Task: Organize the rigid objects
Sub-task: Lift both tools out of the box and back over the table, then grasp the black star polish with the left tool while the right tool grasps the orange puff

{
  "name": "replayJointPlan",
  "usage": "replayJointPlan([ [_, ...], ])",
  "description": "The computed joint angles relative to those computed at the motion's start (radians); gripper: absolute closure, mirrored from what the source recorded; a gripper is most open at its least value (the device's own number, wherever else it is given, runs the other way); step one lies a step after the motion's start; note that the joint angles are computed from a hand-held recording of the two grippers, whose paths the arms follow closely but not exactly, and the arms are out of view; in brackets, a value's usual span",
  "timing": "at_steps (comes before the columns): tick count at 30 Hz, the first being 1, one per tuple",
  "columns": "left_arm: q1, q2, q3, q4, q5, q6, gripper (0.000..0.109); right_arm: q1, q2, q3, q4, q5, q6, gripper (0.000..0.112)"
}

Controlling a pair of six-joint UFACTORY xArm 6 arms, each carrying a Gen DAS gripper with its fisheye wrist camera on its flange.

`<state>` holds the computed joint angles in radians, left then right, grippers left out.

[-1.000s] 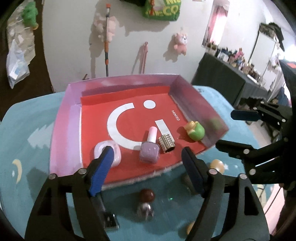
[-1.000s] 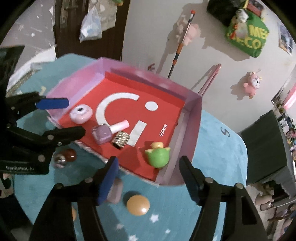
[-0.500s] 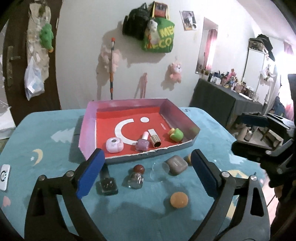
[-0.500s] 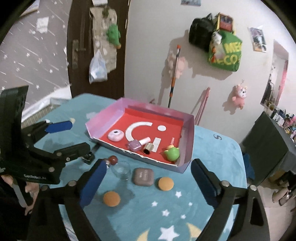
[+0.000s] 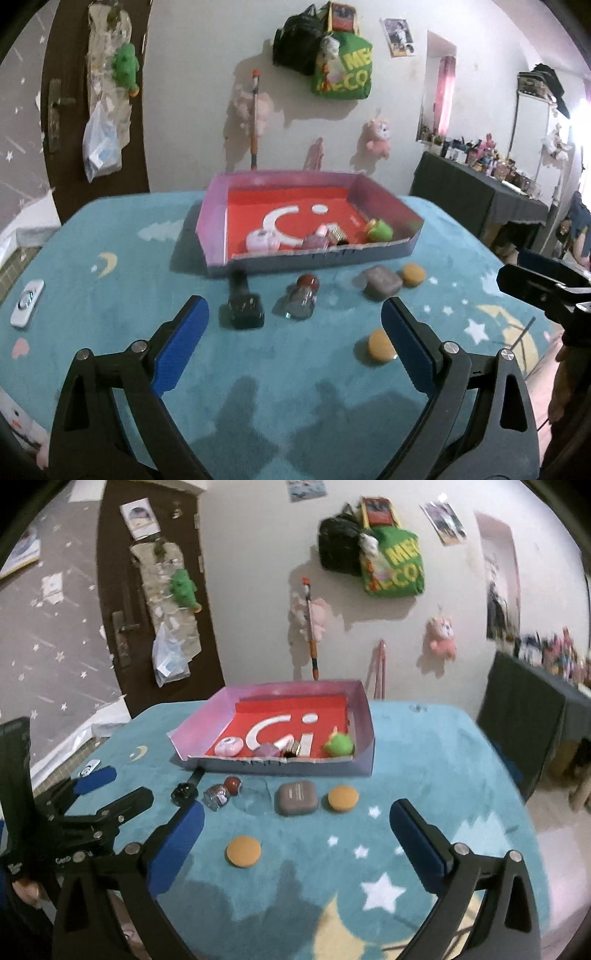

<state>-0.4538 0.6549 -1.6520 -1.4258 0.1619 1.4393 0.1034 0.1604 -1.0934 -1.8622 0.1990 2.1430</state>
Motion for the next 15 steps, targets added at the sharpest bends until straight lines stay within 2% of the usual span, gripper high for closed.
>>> replayJointPlan([
  [5, 0.002, 0.042, -0.003, 0.111, 0.001, -0.102, 0.013, -0.019, 0.089, -0.044, -0.167, -0.050, 0.237, 0.010],
  [7, 0.002, 0.056, -0.003, 0.162, -0.004, -0.153, 0.013, -0.025, 0.120, -0.057, -0.190, -0.054, 0.281, 0.010],
  [12, 0.009, 0.100, -0.027, 0.308, -0.002, -0.313, 0.013, -0.042, 0.182, -0.071, -0.030, -0.050, 0.140, 0.010],
  [15, 0.013, 0.120, -0.043, 0.375, -0.001, -0.384, 0.013, -0.047, 0.201, -0.081, 0.002, -0.056, 0.101, 0.010],
])
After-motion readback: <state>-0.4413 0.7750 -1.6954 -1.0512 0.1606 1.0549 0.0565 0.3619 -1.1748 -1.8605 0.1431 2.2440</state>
